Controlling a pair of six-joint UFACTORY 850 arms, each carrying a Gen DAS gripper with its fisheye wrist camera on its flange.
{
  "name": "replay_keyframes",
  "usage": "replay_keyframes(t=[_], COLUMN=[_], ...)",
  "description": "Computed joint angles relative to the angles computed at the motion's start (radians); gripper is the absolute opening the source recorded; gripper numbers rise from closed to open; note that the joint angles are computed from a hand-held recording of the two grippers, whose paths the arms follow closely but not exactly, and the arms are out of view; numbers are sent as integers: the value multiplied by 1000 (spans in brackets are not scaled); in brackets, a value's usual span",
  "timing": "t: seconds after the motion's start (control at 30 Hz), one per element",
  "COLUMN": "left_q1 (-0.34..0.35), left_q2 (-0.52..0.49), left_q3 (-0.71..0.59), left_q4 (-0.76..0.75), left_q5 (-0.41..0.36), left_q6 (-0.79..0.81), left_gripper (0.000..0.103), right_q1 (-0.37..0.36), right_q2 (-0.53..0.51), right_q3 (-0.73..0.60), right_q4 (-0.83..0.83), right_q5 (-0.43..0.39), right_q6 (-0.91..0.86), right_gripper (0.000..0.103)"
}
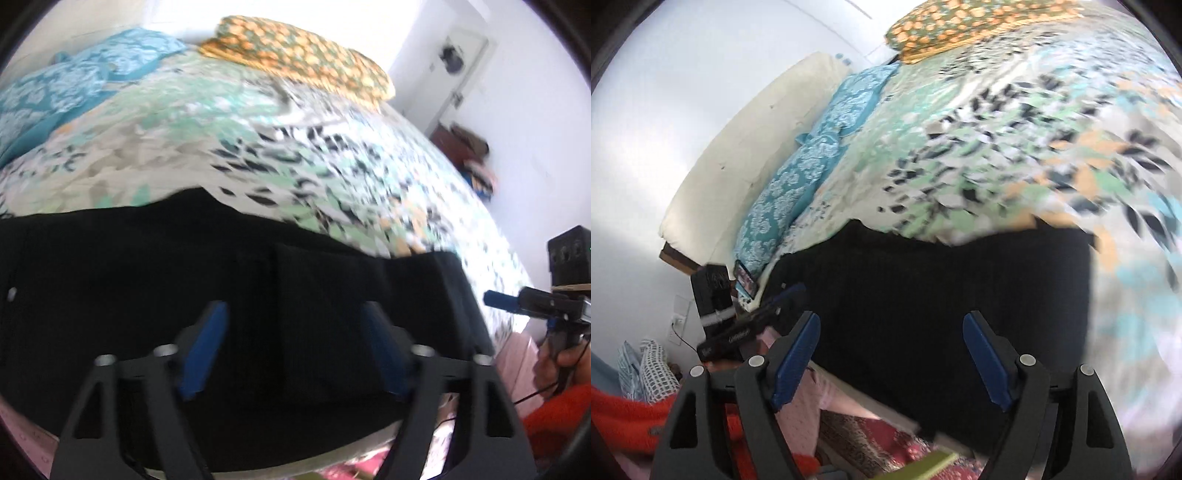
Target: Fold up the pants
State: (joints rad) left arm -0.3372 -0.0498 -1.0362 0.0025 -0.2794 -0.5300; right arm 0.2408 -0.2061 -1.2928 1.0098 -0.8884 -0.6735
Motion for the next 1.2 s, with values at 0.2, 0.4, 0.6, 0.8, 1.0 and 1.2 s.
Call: replay_keyframes(t=[0.2,0.4,0.6,0.8,1.0,1.2], left_q1=[-10,6,27,3,20,21], left_q2=[-93,-76,3,-69,-2,-50], left_q3=[-66,-59,-15,-41,14,-17], left_q4=[-37,-144,43,112,251,125], left_q5=[-98,-127,-121,-191,-133,-176], left_q6=[48,63,-136,-162,-363,-200], left_gripper=[57,3,3,17,80,68], right_q1=[-103,-94,-42,28,-1,-33], right_q2=[104,117,124,-23,-12,7], right_q3=[156,148,126,41,45,3], right_q4=[54,52,-33,-248,-175,-60], right_q5=[-33,58,130,53,52,76], right_q6=[-5,-97,-156,15,-15,-129], right_gripper=[80,80,80,81,83,83])
